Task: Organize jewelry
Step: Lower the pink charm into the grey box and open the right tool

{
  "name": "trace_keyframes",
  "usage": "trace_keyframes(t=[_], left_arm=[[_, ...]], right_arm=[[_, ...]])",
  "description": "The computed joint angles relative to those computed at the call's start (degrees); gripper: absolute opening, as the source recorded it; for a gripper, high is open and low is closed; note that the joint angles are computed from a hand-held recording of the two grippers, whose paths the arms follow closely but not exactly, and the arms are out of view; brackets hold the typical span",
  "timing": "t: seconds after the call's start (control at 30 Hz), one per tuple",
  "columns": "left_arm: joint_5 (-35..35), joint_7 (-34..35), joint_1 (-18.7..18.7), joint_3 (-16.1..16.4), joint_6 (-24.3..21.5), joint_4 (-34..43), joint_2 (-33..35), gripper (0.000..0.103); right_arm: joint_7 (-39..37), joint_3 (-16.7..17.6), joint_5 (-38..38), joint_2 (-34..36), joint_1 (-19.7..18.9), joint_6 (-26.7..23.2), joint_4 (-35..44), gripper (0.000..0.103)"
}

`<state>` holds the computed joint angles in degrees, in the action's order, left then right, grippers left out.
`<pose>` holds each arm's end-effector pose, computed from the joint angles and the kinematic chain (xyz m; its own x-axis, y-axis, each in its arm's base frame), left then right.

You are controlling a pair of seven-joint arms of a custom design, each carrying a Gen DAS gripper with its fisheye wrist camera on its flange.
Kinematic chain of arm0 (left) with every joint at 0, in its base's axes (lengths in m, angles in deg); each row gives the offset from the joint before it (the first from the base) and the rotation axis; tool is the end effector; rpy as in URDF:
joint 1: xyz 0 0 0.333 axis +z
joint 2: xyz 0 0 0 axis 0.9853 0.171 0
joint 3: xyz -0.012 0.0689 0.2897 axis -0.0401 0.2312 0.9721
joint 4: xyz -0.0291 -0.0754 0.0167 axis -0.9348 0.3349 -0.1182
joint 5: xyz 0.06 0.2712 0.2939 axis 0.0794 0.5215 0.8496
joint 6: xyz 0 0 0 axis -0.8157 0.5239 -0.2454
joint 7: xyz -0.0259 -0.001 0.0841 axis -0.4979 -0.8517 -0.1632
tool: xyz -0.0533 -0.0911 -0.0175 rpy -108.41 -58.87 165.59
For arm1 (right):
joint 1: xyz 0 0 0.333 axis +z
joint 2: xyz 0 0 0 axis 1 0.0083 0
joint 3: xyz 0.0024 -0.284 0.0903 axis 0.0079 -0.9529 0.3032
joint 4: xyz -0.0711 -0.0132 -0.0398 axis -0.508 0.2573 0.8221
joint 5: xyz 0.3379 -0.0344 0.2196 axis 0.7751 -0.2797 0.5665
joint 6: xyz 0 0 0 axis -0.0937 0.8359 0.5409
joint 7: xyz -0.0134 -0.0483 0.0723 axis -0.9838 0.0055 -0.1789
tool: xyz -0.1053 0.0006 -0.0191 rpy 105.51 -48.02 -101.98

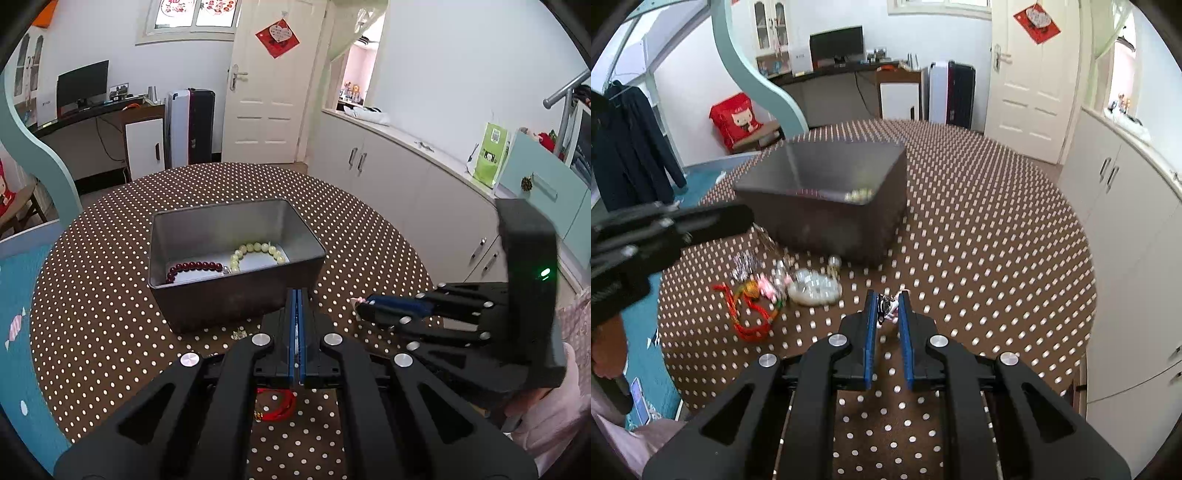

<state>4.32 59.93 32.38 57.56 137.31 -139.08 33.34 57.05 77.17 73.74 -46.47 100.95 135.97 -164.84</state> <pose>0.5950 -0.2228 0.3598 -0.0880 -0.9816 0.1695 -0.6317 -0.0765 -0.7714 0.6378 0.2918 0.3670 0.6552 -0.7523 -0.0691 -0.5760 -0.4383 -0.6900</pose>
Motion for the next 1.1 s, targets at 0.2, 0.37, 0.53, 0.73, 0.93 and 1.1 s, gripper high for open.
trace_keyframes(t=[0.2, 0.37, 0.53, 0.73, 0.93, 1.1], left_arm=[[-2.64, 2.35, -0.92, 1.32, 2.05, -0.21, -0.73, 0.0], [-7.25, 6.06, -3.17, 3.81, 3.76, 0.08, -1.1, 0.0], [-11.54, 9.47, -3.12, 4.08, 5.3, 0.68, -1.53, 0.0], [-15.77, 13.94, -2.11, 3.26, 6.92, 2.01, -2.37, 0.0], [-19.84, 19.11, -0.89, 2.5, 6.58, 4.4, -1.98, 0.0], [-21.57, 20.12, 4.79, -2.75, 4.23, 6.92, -0.29, 0.0]], right_arm=[[-5.48, 3.76, 4.3, -0.72, -2.69, 2.51, 1.04, 0.011], [-9.86, 6.04, 7.11, -0.29, -3.93, 3.44, 2.72, 0.011], [-13.86, 7.13, 9.12, 1.54, -3.76, 2.87, 6.08, 0.011], [-15.88, 7.08, 9.44, 3.84, -2.68, 1.5, 10.3, 0.011], [-14.89, 5.01, 7.76, 6.25, -0.36, -1.63, 14.26, 0.011], [-10.64, 2.18, 4.63, 8.94, 2.01, -5.29, 17.61, 0.013]])
